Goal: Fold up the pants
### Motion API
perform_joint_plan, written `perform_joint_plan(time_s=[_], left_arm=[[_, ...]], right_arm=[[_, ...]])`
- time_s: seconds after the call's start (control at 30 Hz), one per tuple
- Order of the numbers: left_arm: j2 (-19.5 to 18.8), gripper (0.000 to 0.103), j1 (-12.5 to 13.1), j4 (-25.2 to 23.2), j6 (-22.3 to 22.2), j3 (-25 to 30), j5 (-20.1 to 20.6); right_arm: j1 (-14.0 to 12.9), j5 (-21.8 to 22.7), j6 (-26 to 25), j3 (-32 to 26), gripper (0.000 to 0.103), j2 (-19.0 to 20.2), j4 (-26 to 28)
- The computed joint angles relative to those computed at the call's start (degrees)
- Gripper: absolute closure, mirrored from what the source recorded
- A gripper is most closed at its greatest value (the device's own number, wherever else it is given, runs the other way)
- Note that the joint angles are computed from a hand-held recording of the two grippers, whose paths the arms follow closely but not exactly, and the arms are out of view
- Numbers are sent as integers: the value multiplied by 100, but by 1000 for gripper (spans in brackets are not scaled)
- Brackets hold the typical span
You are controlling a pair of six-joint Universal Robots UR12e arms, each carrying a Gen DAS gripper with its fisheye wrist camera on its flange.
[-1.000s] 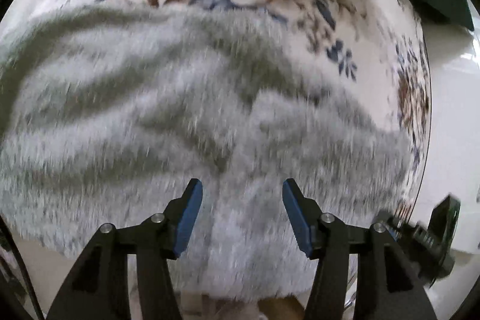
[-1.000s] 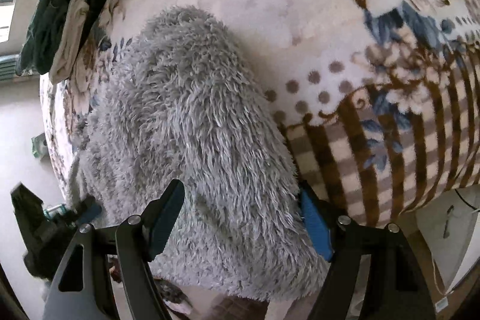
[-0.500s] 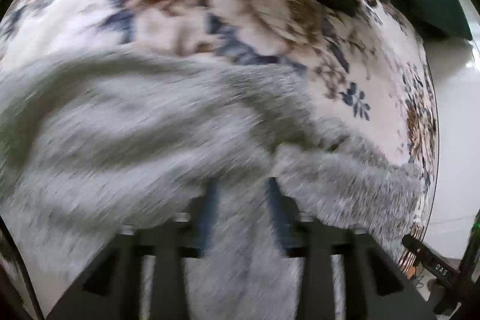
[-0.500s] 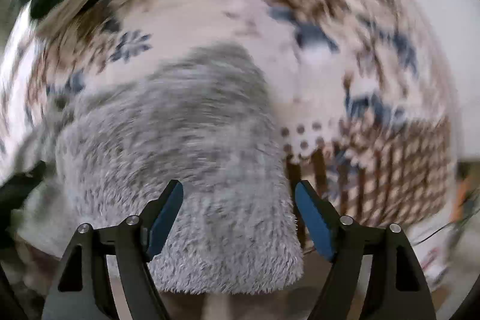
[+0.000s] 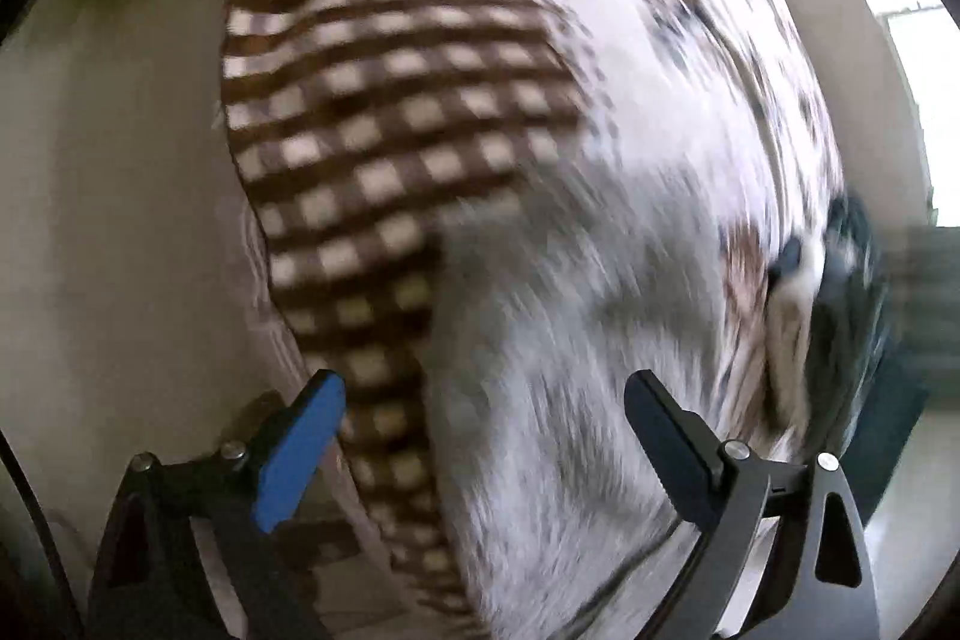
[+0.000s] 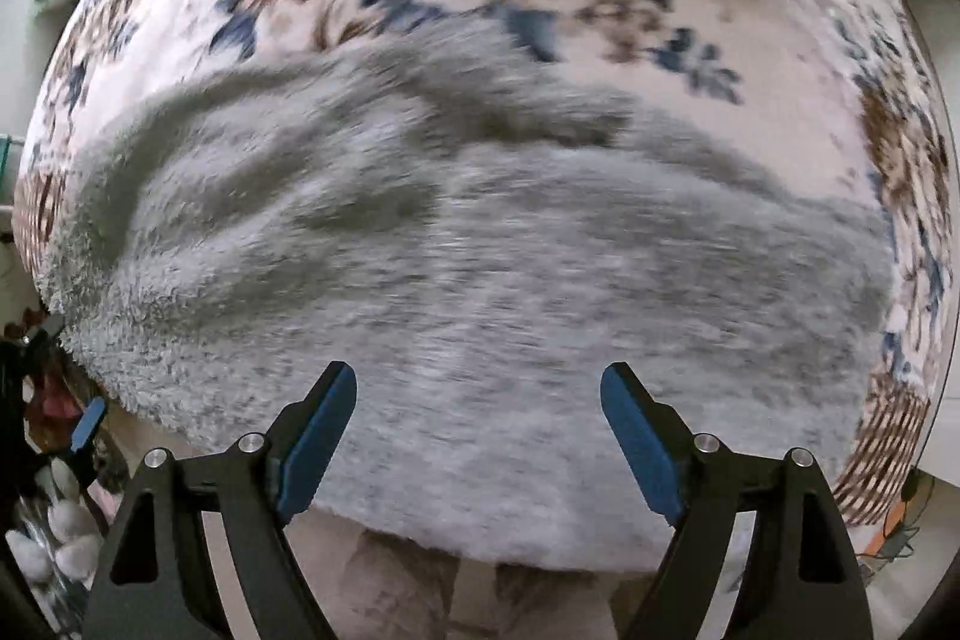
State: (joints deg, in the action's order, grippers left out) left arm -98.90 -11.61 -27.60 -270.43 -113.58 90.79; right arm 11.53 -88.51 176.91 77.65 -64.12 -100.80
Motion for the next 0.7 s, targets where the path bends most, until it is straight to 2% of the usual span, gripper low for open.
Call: perform_joint_plan(time_s=[0.07,0.13,0.2,0.23,0.27,0.33,0.37,0.43,0.53,0.63,0.7], left_arm=[[-28,8,118,393,84,-150,-41],[-139,8,258,725,384,-227,-272],[-227,10,379,1025,385,-342,-501],[-277,20,402,1218,341,-381,-532],[-309,24,412,1331,335,-398,-528],[-418,48,426,1479,448,-357,-558],[-486,55,433,1526,601,-304,-590],[-534,76,411,1336,893,-177,-516],[-512,83,342,913,1343,35,-290],[-437,84,166,255,1926,364,168],[-409,84,14,-98,2266,624,449]], right_arm=[[102,-98,95,-104,17,106,87],[175,-216,190,-193,17,201,162],[240,-294,263,-291,17,301,258],[269,-326,273,-332,17,345,287],[297,-375,292,-362,17,380,302],[338,-458,327,-419,17,447,341],[349,-492,348,-448,17,479,360],[377,-612,403,-486,17,523,372],[421,-1007,521,-530,17,535,356],[467,-1499,505,-524,17,504,316],[448,-1615,469,-470,17,456,248]])
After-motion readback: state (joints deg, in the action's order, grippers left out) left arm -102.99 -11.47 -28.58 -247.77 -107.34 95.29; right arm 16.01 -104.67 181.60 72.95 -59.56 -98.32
